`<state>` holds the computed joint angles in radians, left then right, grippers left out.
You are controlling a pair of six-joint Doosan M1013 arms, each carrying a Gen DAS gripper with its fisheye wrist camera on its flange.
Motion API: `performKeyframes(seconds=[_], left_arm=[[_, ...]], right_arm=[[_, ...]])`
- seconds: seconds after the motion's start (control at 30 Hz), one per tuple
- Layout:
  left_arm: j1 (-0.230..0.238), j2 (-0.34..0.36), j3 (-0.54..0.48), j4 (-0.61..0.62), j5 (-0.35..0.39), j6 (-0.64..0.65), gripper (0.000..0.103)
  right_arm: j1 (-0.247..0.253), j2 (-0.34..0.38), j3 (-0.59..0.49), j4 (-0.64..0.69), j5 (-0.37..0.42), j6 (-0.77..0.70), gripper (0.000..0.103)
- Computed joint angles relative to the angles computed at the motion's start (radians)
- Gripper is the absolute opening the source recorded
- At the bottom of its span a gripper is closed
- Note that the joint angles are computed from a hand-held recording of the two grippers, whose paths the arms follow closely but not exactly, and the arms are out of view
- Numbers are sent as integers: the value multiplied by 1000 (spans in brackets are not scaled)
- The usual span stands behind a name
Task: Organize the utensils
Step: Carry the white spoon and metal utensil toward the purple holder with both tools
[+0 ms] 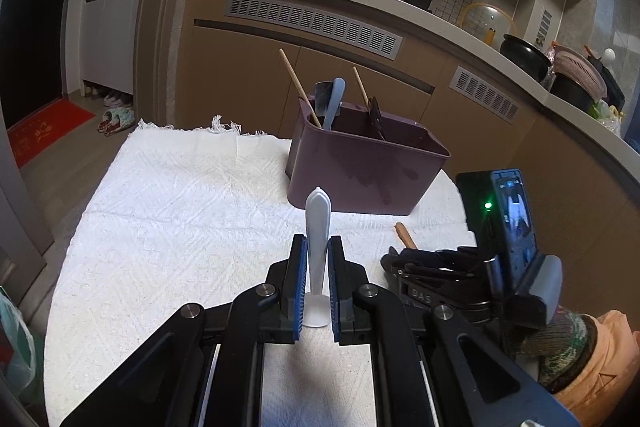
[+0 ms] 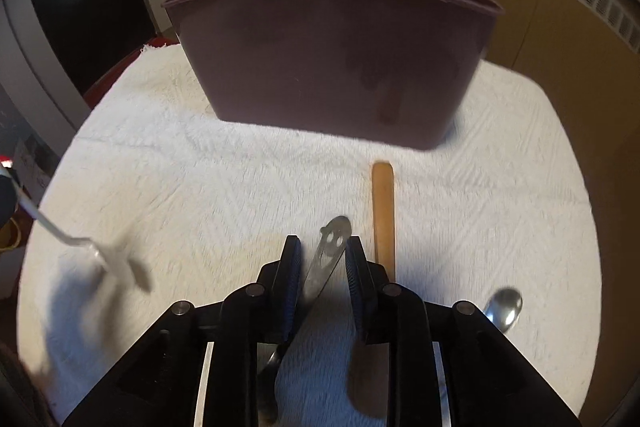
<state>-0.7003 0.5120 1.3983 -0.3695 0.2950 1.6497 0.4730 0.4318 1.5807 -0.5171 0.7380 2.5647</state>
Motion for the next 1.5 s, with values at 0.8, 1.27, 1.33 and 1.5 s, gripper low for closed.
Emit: performKeyframes(seconds=[0.8, 1.27, 1.33, 1.5], left_arm=[[-23, -29, 4, 6, -21, 23, 8], [-52, -46, -6, 187, -29, -105, 8], [-48, -43, -6, 163, -23, -86, 8], [-33, -40, 5, 103, -27, -40, 8]], right_arm=[[29, -187, 145, -168, -138, 98, 1], [4, -162, 151, 5, -170, -93, 11], [-8, -134, 137, 48, -177, -123, 12], [-23, -59, 73, 84, -136, -174, 13]])
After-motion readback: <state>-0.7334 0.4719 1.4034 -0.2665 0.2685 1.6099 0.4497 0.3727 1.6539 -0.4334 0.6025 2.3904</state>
